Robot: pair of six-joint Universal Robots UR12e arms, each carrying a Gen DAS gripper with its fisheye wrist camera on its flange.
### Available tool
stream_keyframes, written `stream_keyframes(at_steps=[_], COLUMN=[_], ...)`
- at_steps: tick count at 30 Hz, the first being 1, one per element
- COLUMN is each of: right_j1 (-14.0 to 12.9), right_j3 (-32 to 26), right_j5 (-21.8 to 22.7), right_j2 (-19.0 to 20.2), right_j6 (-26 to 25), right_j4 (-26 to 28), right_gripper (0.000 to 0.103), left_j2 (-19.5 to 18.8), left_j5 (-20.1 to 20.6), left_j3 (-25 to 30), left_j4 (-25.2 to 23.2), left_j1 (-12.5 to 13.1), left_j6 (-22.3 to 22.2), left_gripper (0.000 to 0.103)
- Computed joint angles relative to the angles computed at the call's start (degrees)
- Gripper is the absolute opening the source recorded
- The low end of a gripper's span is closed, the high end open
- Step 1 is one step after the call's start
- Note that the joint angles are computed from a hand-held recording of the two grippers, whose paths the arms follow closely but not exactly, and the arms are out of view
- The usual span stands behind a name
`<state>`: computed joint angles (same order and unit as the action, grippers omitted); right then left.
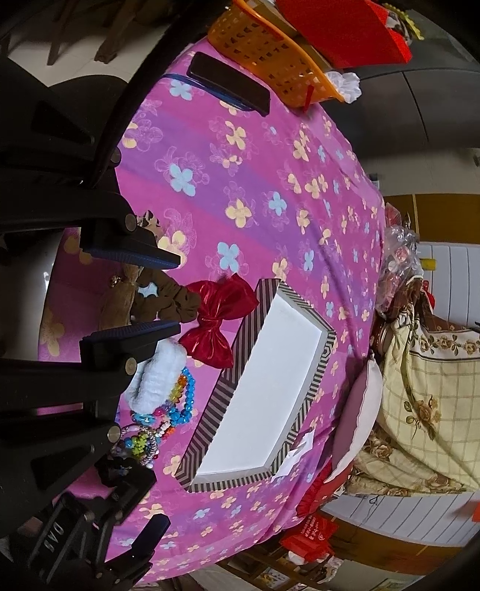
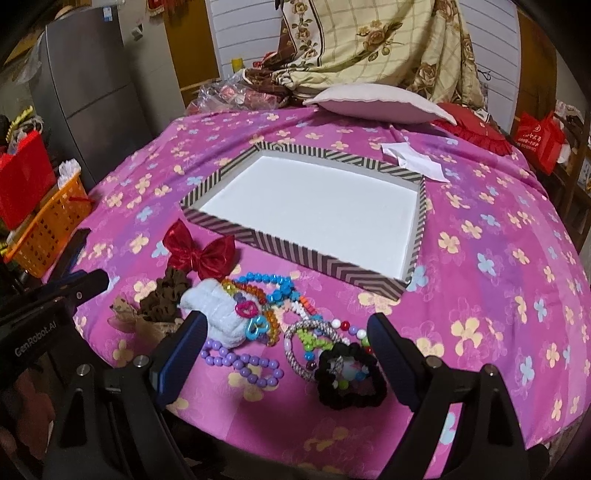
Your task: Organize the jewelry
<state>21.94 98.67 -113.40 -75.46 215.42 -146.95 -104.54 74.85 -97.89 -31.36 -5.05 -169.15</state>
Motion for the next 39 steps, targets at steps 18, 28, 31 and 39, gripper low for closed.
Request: stream_keyframes(at_steps=[18,28,31,39], right_j1=[-3.32,-3.02,-3.04,-3.02], right_j3=[1.22,0.84,0.49,-0.33], right_j5=[7.14,12.33,15.05,20.01], right_j2=[0.41,1.23,1.80,3.25], right_j6=[-5.67,-12.37,-14.05,-16.42], right_j4=[-0.66,-1.19,-1.99,-3.13], right_gripper=[0.091,0.083,0.075,0.062], left_j2=[-5.18,-7.08,-5.81,-4.78], left_j5=[-6.65,-11.02,-12.49,-10.71], left_j3=[7.41,10.47,9.57,6.77], left_j4=[-10.91,-19.34,-21.49,-20.70], left_j1=[2.42,3.23,3.79,3.78], left_j6=[-3.15,-1.87,1.89,10.31], left_gripper=[0.050,0.056,0.057,0.061])
